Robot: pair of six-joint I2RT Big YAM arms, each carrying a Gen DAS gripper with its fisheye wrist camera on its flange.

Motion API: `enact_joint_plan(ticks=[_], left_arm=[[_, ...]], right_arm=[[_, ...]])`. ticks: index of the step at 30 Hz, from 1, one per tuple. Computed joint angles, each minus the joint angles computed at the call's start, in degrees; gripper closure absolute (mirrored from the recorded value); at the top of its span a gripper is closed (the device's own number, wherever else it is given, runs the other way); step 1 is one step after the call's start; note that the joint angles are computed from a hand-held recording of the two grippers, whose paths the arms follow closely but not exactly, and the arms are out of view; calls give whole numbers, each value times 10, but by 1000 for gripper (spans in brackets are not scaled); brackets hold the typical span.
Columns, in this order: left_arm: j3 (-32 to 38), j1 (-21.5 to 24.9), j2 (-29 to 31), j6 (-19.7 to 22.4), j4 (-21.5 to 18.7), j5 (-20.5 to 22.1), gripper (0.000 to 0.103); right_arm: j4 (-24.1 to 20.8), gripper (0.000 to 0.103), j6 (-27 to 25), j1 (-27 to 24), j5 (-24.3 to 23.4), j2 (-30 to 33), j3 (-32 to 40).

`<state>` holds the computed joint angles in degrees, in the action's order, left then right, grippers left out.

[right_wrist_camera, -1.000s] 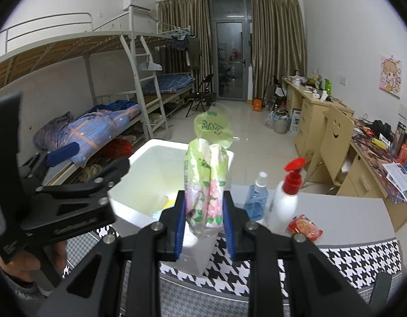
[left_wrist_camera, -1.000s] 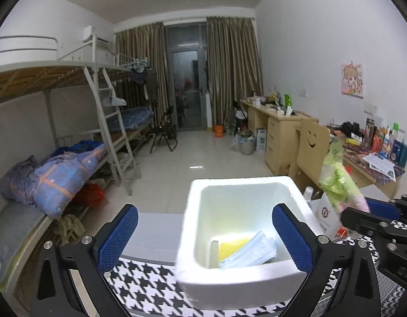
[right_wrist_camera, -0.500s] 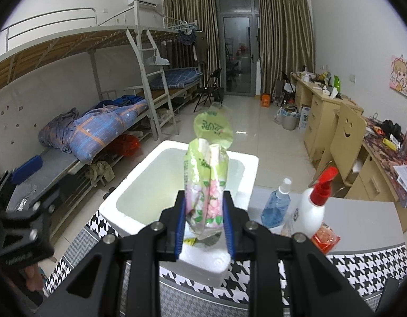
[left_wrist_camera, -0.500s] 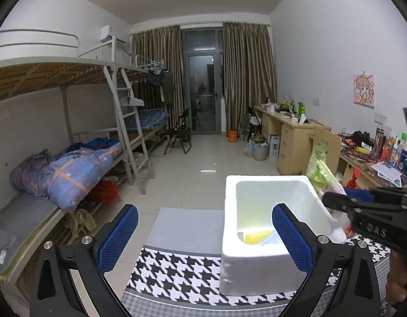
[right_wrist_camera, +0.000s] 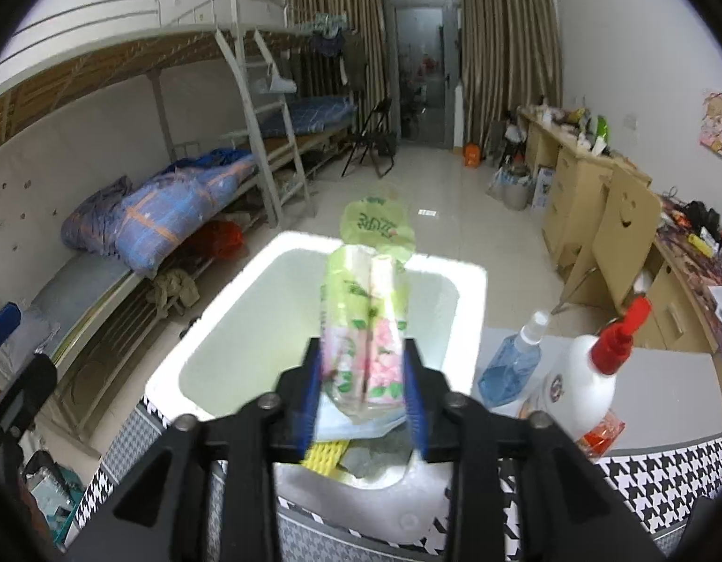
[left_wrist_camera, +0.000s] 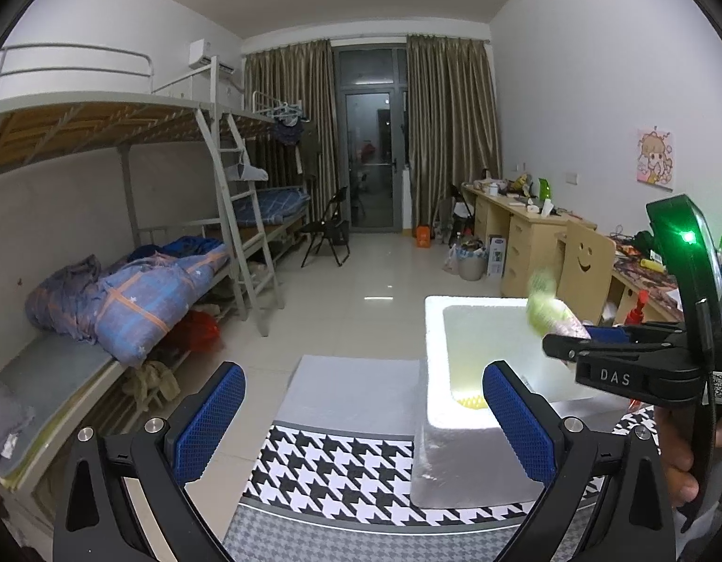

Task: Organize soft objects

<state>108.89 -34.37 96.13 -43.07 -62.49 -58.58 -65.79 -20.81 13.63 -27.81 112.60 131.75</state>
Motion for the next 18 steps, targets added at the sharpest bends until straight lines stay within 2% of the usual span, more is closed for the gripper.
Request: enact_joint_plan(ticks=[1, 4, 12, 18], left_arm=[[-1, 1, -1, -2, 0, 1, 1], [-6, 2, -3, 0, 5, 7, 1], [-11, -10, -8, 20, 40, 17, 1], [-6, -33, -11, 35, 54, 3, 1]], right_arm=[[-6, 47, -1, 1, -2, 3, 5], [5, 33, -7, 0, -5, -6, -11], [16, 27, -12, -21, -41, -49, -59], [103, 10, -2, -49, -69, -131, -165]])
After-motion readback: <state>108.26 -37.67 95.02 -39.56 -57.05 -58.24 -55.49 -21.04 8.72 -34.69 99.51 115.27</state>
